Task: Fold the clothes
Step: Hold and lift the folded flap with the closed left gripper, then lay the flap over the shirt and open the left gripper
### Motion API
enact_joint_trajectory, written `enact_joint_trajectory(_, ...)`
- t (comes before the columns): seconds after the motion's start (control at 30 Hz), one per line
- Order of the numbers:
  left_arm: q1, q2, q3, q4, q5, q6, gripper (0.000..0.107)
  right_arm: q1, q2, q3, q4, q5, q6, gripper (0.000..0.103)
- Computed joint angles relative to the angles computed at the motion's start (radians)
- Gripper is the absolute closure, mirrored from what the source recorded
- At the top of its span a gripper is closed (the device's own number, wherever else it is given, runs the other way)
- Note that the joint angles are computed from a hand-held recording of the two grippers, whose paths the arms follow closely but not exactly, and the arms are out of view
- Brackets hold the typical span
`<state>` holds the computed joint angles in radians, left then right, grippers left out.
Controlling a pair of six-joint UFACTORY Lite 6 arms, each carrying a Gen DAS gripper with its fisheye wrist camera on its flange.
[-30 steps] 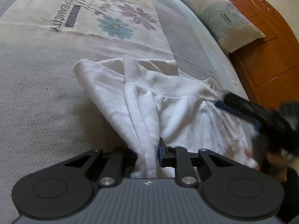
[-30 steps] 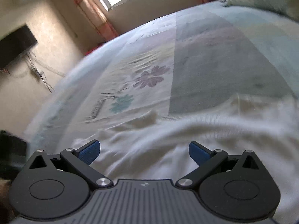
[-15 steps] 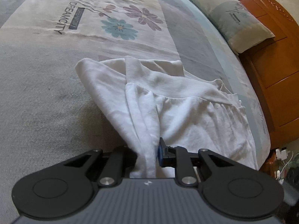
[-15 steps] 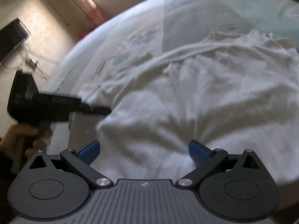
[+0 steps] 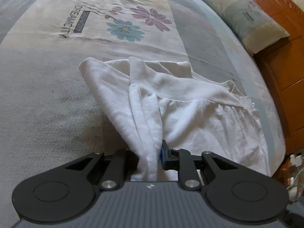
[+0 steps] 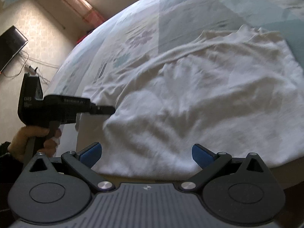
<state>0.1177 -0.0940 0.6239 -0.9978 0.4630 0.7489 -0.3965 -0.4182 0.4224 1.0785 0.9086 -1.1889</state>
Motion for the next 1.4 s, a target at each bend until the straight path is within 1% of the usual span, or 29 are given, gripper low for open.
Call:
enact_joint_trajectory(0.03, -0.017, 0.001, 0.014, 0.05, -0.005, -0.05, 0.09, -0.022, 0.004, 0.011, -0.007, 0.018, -0.008, 0.0)
enact_joint_trajectory(0.2, -0.06, 0.007, 0.072, 0.239, 0.011, -0.244, 0.09, -0.177, 0.033, 0.064, -0.016, 0.172, -0.146, 0.0)
enact_joint_trajectory(0.33, -0.135, -0.034, 0.124, 0.439, 0.039, -0.443, 0.09, -0.231, 0.014, 0.089, -0.032, 0.177, -0.254, 0.0)
enact_joint_trajectory(0.47, -0.212, -0.059, 0.207, 0.603, 0.096, -0.629, 0.09, -0.257, 0.047, 0.122, -0.05, 0.178, -0.356, 0.0)
enact_joint_trajectory(0.57, -0.265, -0.056, 0.284, 0.627, 0.143, -0.695, 0.09, -0.274, 0.066, 0.136, -0.061, 0.18, -0.394, 0.0)
enact_joint_trajectory(0.67, -0.341, -0.023, 0.375, 0.681, 0.176, -0.782, 0.09, -0.327, 0.103, 0.144, -0.06, 0.228, -0.432, 0.0)
enact_joint_trajectory(0.73, -0.387, 0.011, 0.433, 0.702, 0.188, -0.829, 0.09, -0.384, 0.129, 0.154, -0.054, 0.285, -0.473, 0.0)
enact_joint_trajectory(1.03, -0.508, 0.159, 0.635, 0.644, 0.184, -0.906, 0.09, -0.555, 0.213, 0.236, -0.073, 0.403, -0.528, 0.0)
enact_joint_trajectory(1.13, -0.547, 0.216, 0.697, 0.646, 0.179, -0.943, 0.09, -0.574, 0.227, 0.265, -0.11, 0.403, -0.528, 0.0)
enact_joint_trajectory(1.2, -0.571, 0.258, 0.746, 0.653, 0.182, -0.971, 0.09, -0.571, 0.212, 0.272, -0.141, 0.382, -0.527, 0.0)
enact_joint_trajectory(1.33, -0.62, 0.356, 0.86, 0.695, 0.203, -1.042, 0.09, -0.588, 0.171, 0.271, -0.185, 0.354, -0.548, 0.0)
enact_joint_trajectory(1.4, -0.642, 0.412, 0.926, 0.713, 0.216, -1.075, 0.09, -0.609, 0.166, 0.276, -0.197, 0.361, -0.561, 0.0)
